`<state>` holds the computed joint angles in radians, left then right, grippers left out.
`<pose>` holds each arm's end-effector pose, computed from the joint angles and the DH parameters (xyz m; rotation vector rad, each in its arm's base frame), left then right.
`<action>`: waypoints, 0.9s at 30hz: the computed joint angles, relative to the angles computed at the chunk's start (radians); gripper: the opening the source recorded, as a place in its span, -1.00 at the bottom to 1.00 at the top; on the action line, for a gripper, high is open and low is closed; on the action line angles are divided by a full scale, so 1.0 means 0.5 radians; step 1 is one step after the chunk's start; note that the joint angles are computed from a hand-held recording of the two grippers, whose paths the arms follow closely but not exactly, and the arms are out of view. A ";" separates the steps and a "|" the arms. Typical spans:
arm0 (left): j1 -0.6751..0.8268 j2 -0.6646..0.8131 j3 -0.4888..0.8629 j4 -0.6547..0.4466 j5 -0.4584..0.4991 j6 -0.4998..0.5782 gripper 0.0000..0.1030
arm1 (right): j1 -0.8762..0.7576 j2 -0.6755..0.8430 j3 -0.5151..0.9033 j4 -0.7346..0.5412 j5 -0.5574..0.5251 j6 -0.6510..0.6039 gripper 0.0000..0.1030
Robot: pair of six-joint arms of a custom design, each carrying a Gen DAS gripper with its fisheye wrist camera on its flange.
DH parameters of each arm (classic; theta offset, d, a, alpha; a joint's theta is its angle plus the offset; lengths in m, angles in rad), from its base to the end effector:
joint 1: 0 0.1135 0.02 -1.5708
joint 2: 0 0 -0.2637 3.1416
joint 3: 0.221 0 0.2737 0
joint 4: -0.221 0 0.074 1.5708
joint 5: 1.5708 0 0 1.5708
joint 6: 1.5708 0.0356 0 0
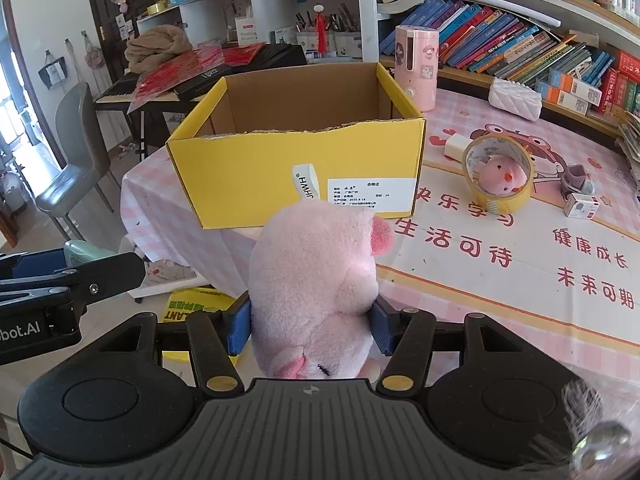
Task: Organize objects
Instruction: 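Carry the eraser and pig with both grippers over the yellow box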
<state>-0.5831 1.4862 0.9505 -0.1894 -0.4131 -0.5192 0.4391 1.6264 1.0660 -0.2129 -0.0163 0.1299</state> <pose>0.2898 -0.1740 0.2208 -0.1381 2.2223 -0.1267 0.3357 0.1583 0.2091 -0.3720 2.3342 0.2980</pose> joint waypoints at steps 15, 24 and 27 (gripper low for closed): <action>0.033 0.152 0.200 0.134 0.052 0.224 0.34 | -0.044 -0.007 0.067 0.107 0.109 -0.100 0.08; 0.113 0.427 0.538 0.186 0.040 0.336 0.34 | -0.172 0.225 0.457 0.139 0.022 -0.220 0.08; 0.157 0.565 0.713 0.154 0.045 0.352 0.34 | -0.221 0.385 0.691 0.122 -0.034 -0.252 0.08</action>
<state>-0.5045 1.7685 1.3068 -0.1122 -0.3907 -0.3431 0.3288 1.8191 1.4115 -0.1518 -0.0334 0.0038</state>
